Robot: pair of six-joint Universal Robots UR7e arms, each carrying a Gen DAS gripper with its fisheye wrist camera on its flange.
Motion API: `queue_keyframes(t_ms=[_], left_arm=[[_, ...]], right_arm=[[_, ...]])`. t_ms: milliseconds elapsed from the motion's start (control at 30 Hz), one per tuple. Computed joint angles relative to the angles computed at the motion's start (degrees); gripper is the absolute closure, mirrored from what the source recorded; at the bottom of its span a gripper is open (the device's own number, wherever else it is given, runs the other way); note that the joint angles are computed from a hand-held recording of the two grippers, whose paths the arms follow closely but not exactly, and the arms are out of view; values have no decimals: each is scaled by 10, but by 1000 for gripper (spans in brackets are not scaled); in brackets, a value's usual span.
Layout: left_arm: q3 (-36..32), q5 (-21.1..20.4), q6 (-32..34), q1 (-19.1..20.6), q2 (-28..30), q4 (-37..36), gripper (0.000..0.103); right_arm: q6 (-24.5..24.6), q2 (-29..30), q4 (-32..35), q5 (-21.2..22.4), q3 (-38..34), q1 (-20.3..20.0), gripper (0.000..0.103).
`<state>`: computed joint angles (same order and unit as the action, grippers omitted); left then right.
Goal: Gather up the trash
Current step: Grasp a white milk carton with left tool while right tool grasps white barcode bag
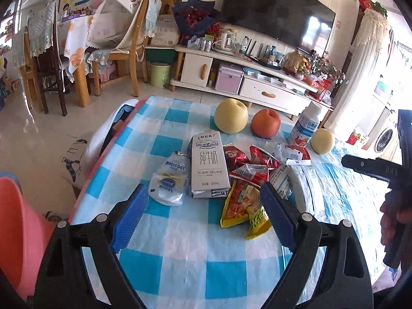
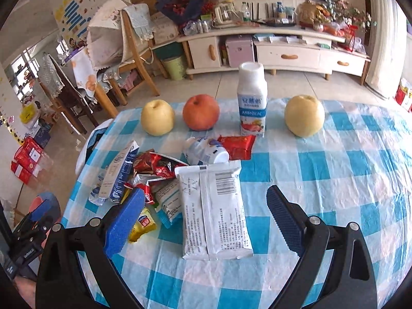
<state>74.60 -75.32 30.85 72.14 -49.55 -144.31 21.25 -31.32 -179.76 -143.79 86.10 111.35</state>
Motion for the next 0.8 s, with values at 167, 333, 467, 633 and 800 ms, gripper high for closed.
queue_keyframes(t_ms=[167,333,467,633,800], left_arm=[[-79,15,-17,-4,72,44,16],[-151,36,-40,-2,130,87,20],[-188,51,-44,-2,158,115,23],[-210,64,-38,-4,179,123,31],[-232,86,-35,-7,199,139,48]], right_arm=[[26,-1,72,25,-7,-19,9],[19,10,90,41,-15,-36,9],[16,19,99,47,-19,-43,9],[9,26,94,46,-25,-48,9],[1,38,108,36,-38,-50,9]])
